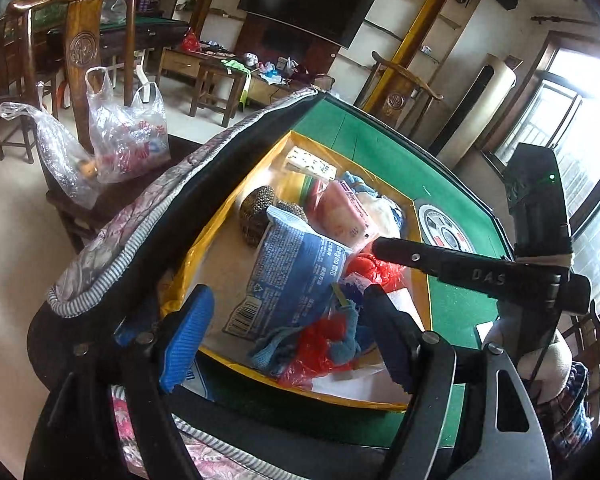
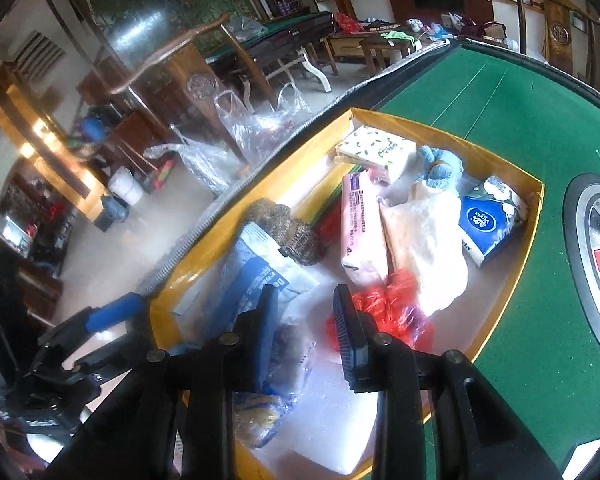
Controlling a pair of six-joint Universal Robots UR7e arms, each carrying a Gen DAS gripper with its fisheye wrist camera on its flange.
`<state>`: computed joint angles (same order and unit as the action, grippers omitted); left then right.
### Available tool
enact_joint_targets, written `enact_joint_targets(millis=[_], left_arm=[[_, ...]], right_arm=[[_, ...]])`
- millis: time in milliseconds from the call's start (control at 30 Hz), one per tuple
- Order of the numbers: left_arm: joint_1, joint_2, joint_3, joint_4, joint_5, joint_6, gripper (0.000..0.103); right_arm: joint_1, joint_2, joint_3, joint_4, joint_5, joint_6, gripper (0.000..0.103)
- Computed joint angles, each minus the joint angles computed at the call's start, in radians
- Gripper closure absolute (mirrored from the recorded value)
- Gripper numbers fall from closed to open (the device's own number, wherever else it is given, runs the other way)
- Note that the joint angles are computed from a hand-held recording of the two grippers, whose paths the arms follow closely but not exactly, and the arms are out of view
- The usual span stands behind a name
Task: Organize soft objects
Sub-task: 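Release the bundle and the wrapped ball into the box, opening both grippers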
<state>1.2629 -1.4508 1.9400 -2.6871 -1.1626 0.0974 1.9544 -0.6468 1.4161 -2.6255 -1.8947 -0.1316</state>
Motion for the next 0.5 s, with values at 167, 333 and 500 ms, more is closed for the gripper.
enact_joint_targets(millis=[167, 333, 500], left_arm=[[-0.005, 0.013, 0.01, -0.048, 0.053, 0.024, 0.026], [0.004, 0.026, 0.006, -0.083, 0.059, 0.017, 0.026], [-0.012, 0.025, 0.017, -0.094, 0.078, 0.024, 0.026]], right_arm=[[0.034, -0.04, 0.073, -0.057, -0.087, -0.07, 0.077], [0.071, -0.057, 0.145, -0.078, -0.179, -0.157, 0.076], [0.096, 0.02, 0.1, -0.069, -0.325, -0.231, 0.067]])
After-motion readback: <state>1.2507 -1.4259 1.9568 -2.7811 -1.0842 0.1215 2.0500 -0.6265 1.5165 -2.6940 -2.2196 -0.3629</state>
